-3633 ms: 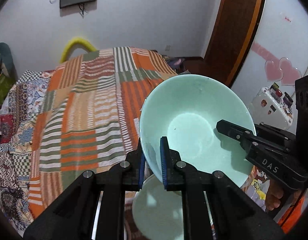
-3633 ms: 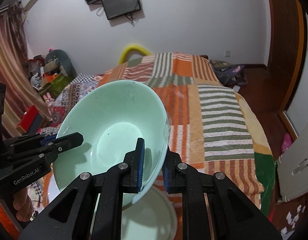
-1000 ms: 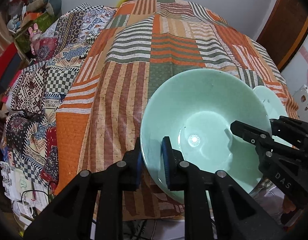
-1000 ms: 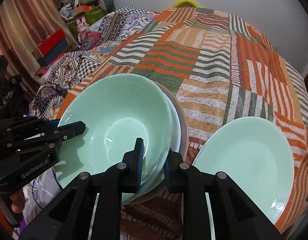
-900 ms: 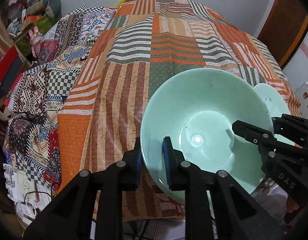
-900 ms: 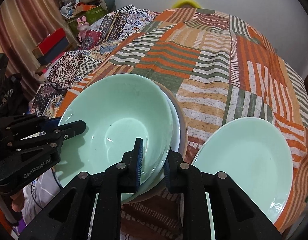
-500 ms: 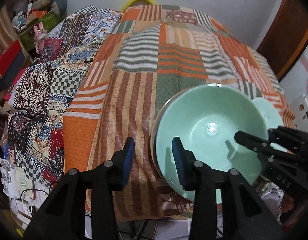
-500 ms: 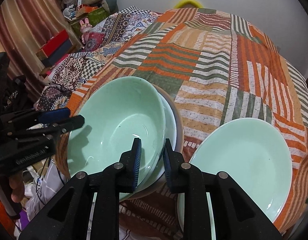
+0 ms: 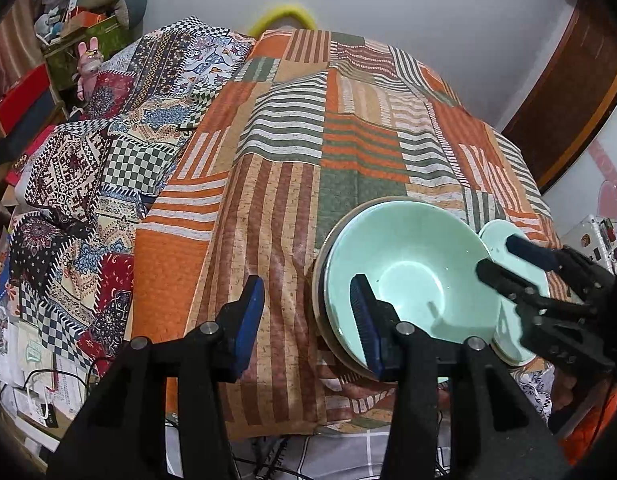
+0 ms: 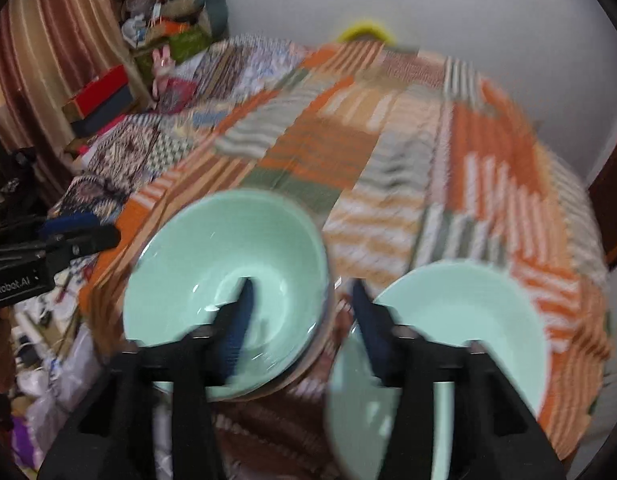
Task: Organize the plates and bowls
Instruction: 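Lower the mint green bowl into the nested bowls with both grippers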
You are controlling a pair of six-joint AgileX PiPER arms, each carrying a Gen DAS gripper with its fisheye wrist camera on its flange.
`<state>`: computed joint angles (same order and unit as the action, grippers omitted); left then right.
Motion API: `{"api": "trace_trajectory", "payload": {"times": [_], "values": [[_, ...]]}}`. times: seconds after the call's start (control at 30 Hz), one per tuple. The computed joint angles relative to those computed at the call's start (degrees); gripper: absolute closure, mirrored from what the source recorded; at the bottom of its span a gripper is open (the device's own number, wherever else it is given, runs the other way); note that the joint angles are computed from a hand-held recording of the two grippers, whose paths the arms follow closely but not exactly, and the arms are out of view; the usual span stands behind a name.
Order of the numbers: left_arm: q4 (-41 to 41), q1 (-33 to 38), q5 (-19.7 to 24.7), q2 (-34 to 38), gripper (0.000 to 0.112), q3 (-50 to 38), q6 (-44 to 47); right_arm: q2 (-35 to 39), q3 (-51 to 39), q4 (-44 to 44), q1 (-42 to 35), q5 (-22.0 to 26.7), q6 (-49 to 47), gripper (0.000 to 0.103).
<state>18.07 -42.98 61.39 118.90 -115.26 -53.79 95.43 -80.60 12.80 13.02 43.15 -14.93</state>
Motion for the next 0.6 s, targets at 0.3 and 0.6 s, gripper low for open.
{"api": "trace_trajectory", "payload": {"times": [0.3, 0.6], "values": [[-3.73, 0.20, -3.63, 1.91, 0.068, 1.62, 1.06, 1.56, 0.78, 7.50, -4.56, 2.87, -2.53, 0.046], [-6.87, 1.39, -8.14, 4.01, 0.076, 3.84, 2.09, 4.66, 0.17, 13.68, -5.77, 5.52, -4.93, 0.058]]}}
